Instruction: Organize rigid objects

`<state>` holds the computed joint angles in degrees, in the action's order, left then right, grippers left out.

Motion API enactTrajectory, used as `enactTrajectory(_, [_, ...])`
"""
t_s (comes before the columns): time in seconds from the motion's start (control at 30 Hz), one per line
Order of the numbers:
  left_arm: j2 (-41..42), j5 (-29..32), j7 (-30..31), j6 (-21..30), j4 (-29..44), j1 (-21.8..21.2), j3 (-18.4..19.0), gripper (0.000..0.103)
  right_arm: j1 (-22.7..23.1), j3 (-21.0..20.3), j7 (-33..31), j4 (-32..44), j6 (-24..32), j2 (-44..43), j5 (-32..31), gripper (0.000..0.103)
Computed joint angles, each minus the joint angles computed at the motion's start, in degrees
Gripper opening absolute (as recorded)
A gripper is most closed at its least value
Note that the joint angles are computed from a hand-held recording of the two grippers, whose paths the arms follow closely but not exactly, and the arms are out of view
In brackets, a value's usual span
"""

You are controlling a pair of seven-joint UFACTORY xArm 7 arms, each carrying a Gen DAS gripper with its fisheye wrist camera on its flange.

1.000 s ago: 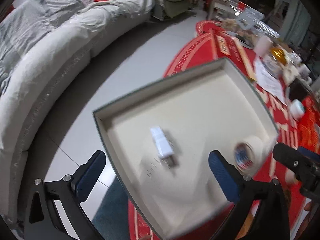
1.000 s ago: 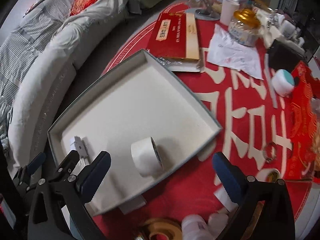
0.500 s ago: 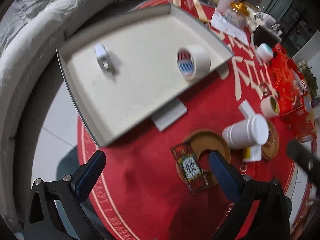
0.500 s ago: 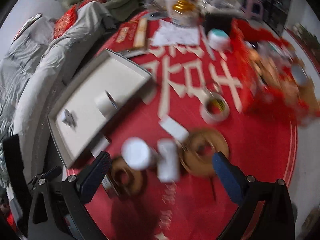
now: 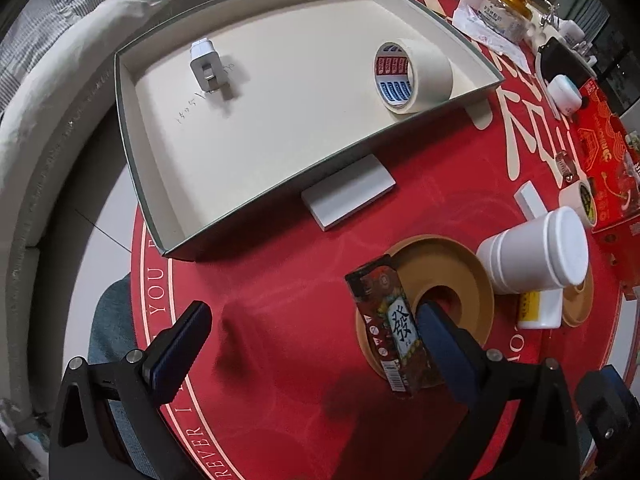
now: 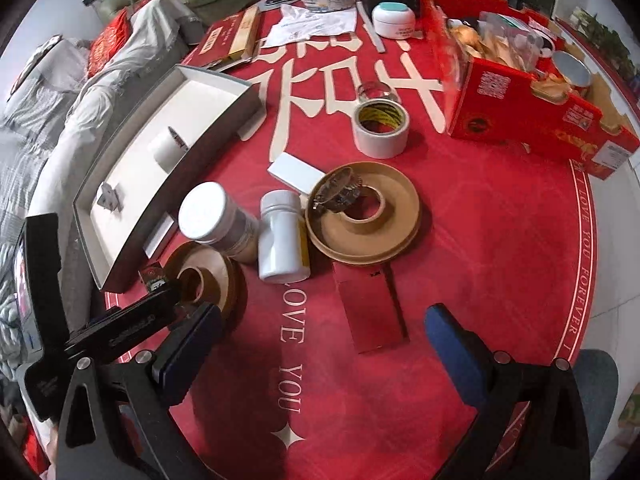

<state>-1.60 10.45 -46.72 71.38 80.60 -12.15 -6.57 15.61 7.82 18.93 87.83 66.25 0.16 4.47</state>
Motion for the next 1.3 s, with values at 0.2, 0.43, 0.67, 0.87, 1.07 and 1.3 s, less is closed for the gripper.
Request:
enactTrajectory(0.2, [-4.00,3.46,0.14,0.27,-3.01,0.33,-0.38,0.103,0.26,0.12,-0.68,0.16,-0.29,0.06,0.19,0.102])
enactTrajectory(0.43, [-7.09,1.27,1.12,3.33,-5.91,1.78,-0.28,0.103,-0.04,-0.08,-1.03,-1.11,-0.67,-1.19,1.61,0.102])
enactTrajectory(0.67, [-6.94,1.13,0.99,2.92,-5.68,2.29,-1.10,0.103,0.09,0.18,-1.98,-3.11,-0.65,-2.51,2.14,0.102])
enactTrajectory(0.87, [-5.09,1.91,-0.60,4.23,-5.14,2.21,-0.68,0.103,0.14,0.19,-1.99,-4.19,-0.32,-3.25,2.90,0.102])
enactTrajectory(1.07, [-6.08,0.71,-0.15,3.56,-5.65,2.52,-0.13,0.103,1.40,1.25,-3.23,-0.51,-0.54,0.64,1.54,0.102])
enactTrajectory(1.3, [-7.01,0.27,0.52,2.56,-6.22,2.75,-0.06,0.103,3.95,1.51,3.68,6.84,1.57,9.96,1.97,0.102])
